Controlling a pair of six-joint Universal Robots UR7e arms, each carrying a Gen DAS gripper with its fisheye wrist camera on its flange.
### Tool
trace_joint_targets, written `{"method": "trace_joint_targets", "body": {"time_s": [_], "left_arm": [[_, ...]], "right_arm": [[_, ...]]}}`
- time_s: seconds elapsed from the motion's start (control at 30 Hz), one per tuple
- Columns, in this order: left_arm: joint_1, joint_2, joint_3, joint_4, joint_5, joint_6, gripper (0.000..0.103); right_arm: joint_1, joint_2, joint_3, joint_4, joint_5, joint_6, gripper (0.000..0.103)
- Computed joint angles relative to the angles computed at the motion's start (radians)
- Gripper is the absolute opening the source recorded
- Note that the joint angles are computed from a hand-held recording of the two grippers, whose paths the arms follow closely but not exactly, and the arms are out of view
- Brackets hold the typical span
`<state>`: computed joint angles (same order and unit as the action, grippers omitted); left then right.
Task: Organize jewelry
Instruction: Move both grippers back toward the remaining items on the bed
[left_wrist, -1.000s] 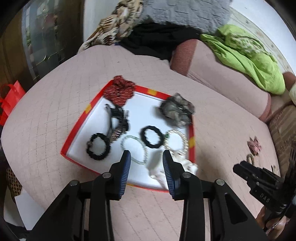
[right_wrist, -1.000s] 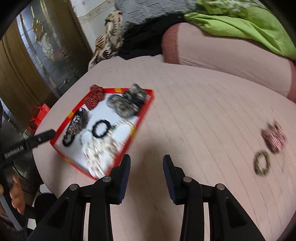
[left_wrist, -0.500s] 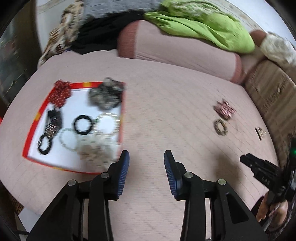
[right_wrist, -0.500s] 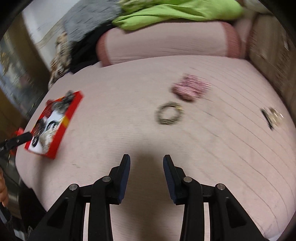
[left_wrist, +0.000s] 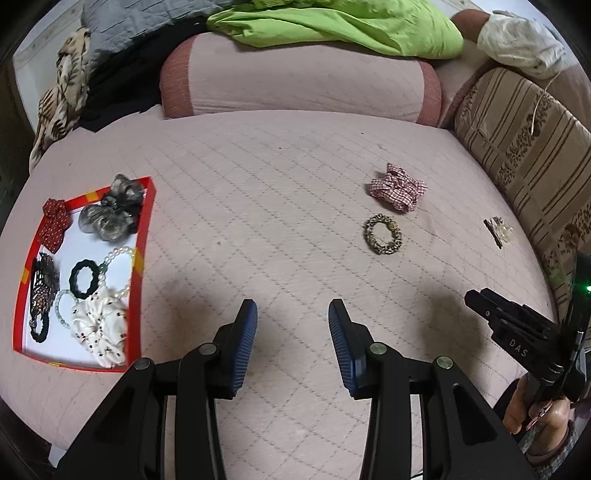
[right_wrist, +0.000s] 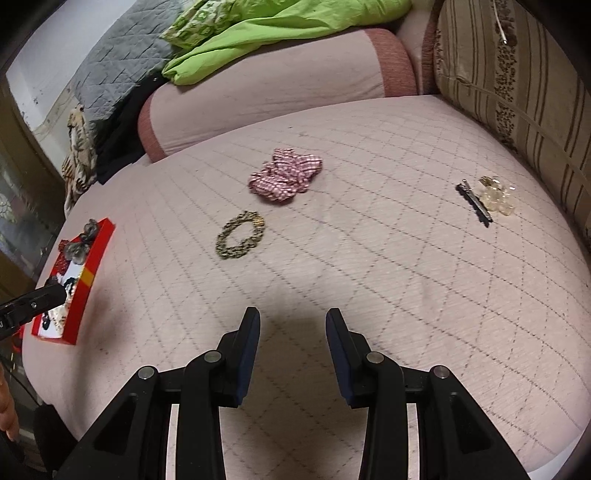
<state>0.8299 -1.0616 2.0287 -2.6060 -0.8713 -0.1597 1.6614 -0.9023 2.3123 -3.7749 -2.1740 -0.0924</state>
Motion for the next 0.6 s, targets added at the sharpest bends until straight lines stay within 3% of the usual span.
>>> {"method": "trace_joint_targets", "body": {"time_s": [0.37,0.6], "left_arm": [[-0.026,0.059,-0.001,-0.048,0.088,0.003,0.039],[-0.03,0.106,-0.028,-0.078,0.124,0.027,0.039]], "right_arm": [[-0.011,-0.013,-0.019,-0.048,-0.027,-0.078,0.041],[-0.018,-0.047,-0.045,-0.02,-0.024,-0.1,0.044]]}}
